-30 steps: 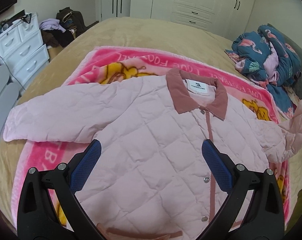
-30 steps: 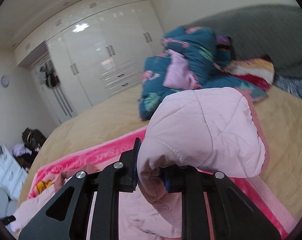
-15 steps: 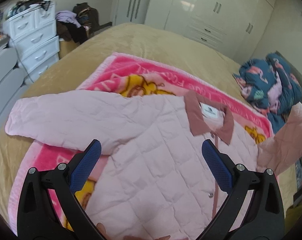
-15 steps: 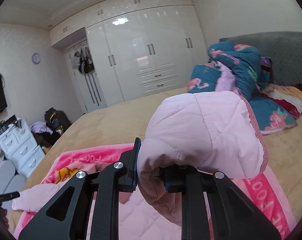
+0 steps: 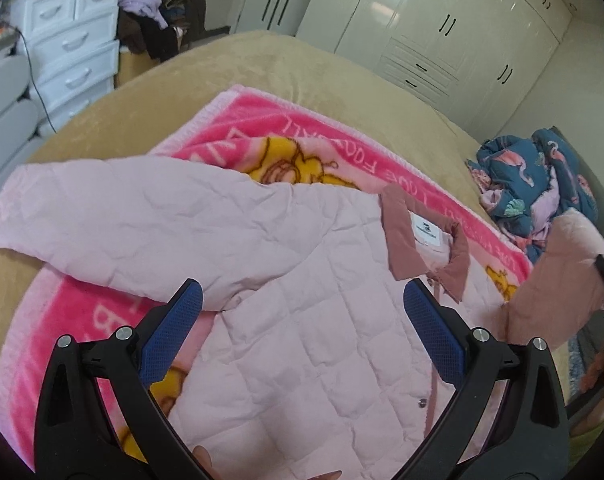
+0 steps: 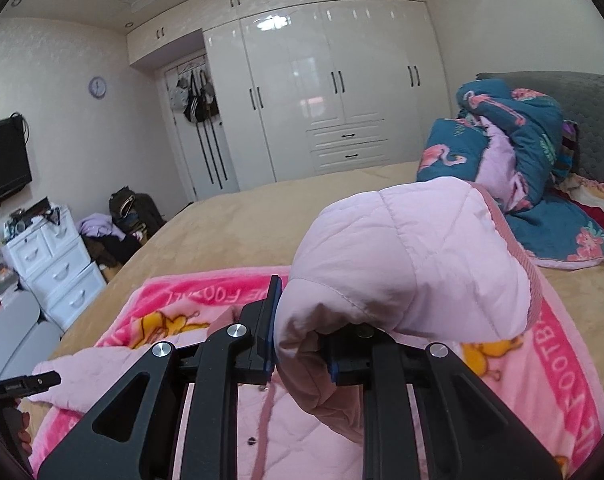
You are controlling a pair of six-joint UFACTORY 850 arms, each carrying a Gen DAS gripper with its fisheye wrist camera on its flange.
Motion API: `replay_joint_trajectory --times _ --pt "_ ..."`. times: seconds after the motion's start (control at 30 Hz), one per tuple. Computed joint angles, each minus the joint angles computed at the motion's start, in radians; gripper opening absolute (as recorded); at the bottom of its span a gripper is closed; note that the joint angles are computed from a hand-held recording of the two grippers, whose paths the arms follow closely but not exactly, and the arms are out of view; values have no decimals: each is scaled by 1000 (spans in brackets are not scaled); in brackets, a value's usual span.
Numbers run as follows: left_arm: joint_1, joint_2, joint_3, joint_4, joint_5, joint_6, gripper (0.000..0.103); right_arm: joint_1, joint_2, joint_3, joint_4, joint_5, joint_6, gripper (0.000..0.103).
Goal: Fold large clothes
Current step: 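Lift the held sleeve with the right tool and carry it across the jacket front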
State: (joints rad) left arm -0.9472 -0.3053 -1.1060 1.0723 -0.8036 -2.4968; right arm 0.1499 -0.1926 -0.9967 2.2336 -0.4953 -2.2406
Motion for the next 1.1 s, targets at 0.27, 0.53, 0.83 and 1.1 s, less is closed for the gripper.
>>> replay_joint_trajectory --times 0.27,0.53,0.83,1.1 --pt "12 16 57 88 67 -117 94 107 -37 21 105 39 -111 18" --pt "22 -16 35 90 107 -92 94 179 -109 24 119 71 -140 18" --pt "40 -113 -30 20 196 3 94 216 -217 40 40 68 -46 21" --pt "45 -161 -69 -54 228 93 94 145 -243 101 -134 -93 248 51"
